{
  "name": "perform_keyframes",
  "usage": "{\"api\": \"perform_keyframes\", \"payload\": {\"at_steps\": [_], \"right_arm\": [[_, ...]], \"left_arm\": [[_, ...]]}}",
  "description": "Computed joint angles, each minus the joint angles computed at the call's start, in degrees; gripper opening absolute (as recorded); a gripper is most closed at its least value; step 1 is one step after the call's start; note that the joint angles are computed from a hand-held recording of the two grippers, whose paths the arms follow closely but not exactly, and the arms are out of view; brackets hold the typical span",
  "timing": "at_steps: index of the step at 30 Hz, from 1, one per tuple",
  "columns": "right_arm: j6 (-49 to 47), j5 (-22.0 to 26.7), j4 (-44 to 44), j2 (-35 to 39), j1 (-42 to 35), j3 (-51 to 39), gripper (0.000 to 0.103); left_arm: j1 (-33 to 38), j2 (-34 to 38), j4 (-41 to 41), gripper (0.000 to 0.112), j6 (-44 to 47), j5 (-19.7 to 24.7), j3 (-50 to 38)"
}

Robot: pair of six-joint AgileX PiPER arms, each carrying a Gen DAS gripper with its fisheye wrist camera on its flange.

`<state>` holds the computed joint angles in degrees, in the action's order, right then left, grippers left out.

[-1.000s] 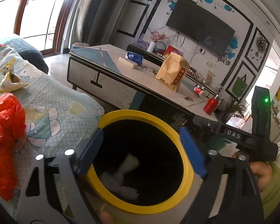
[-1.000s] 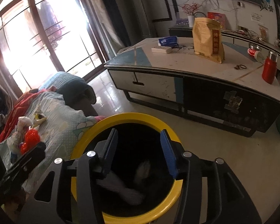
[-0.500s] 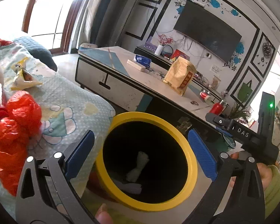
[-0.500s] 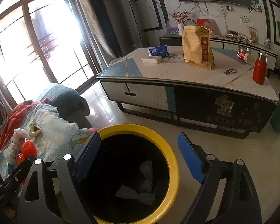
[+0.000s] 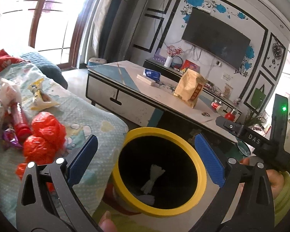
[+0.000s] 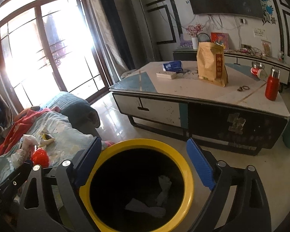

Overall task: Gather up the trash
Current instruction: 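Open both grippers to drop the foam nets into the bin, then move the left gripper to the blue bag while the right approaches the red bag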

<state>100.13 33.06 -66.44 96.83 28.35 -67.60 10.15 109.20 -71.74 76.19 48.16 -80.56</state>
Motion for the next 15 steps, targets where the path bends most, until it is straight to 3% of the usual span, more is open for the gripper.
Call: {"api": "perform_keyframes", "payload": {"at_steps": [15], "right_arm": [[1.9,1.8,-4.4,0.9,5.2,-2.9,0.09]], "left_arm": [[4.6,-1.9,-4.0,0.092,3.1,-0.4,0.8]]}}
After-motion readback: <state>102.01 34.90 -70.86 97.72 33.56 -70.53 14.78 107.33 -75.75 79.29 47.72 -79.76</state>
